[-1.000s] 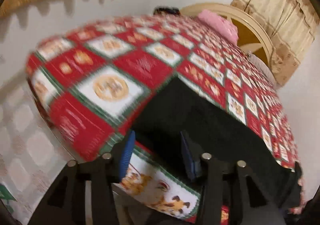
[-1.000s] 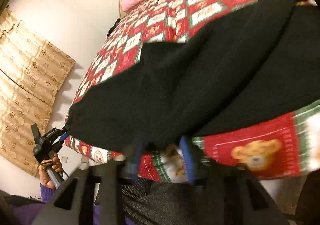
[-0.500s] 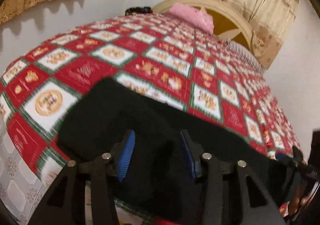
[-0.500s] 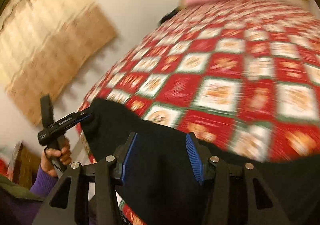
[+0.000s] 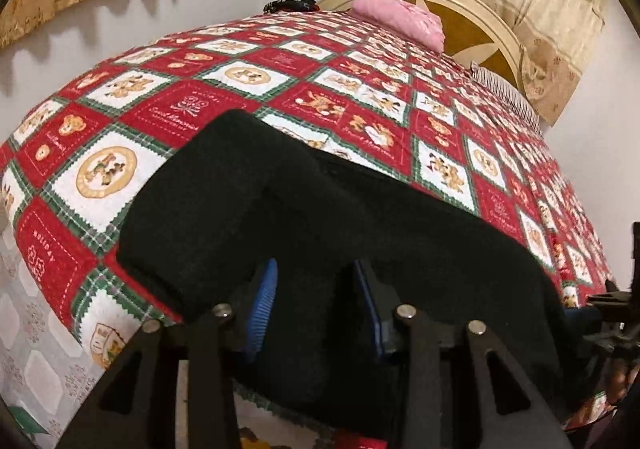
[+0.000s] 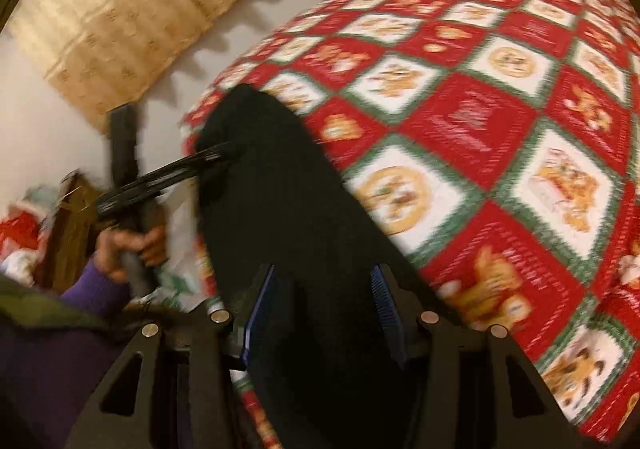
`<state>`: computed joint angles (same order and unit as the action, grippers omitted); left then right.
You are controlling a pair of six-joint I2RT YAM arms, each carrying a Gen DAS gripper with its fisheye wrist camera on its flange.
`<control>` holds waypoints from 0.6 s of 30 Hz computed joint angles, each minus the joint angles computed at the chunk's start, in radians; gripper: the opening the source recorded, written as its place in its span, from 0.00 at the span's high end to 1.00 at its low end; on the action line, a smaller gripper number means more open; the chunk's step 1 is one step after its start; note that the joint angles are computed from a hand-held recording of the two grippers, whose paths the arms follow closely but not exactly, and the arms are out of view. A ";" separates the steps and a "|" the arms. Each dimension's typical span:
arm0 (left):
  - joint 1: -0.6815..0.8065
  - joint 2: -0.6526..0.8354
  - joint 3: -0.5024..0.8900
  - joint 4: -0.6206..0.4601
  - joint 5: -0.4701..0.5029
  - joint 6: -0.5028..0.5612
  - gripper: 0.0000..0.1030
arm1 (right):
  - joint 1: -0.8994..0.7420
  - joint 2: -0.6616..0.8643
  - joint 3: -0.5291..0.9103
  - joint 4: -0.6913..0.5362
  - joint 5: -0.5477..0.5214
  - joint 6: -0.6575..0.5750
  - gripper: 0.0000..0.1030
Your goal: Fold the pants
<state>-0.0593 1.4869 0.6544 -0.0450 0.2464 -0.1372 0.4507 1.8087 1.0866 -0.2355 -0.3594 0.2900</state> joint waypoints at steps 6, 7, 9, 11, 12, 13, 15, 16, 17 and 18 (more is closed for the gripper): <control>-0.009 0.001 0.004 -0.005 -0.019 -0.005 0.58 | 0.022 -0.023 0.017 -0.005 0.105 -0.040 0.50; -0.008 0.004 0.006 -0.006 -0.017 -0.007 0.58 | 0.003 -0.017 0.021 0.009 0.098 -0.034 0.50; -0.002 0.006 0.010 -0.011 -0.006 -0.013 0.58 | -0.035 0.003 0.039 0.006 0.061 -0.037 0.50; 0.007 0.009 0.015 -0.015 0.009 -0.022 0.58 | -0.056 0.050 0.080 -0.037 0.028 -0.065 0.50; 0.008 0.010 0.015 -0.015 0.012 -0.025 0.58 | -0.057 0.063 0.090 -0.057 0.020 -0.076 0.50; 0.008 0.009 0.014 -0.014 0.013 -0.026 0.58 | -0.054 0.084 0.099 -0.074 -0.003 -0.084 0.50; 0.006 0.010 0.014 -0.013 0.010 -0.025 0.58 | -0.040 0.104 0.102 -0.082 -0.048 -0.078 0.50; 0.005 0.010 0.013 -0.013 0.007 -0.025 0.58 | -0.028 0.108 0.097 -0.081 -0.070 -0.077 0.50; 0.003 0.009 0.013 -0.013 0.005 -0.025 0.58 | -0.008 0.107 0.090 -0.075 -0.072 -0.085 0.50; 0.002 0.010 0.014 -0.012 0.006 -0.024 0.56 | 0.012 0.106 0.090 -0.072 -0.057 -0.092 0.50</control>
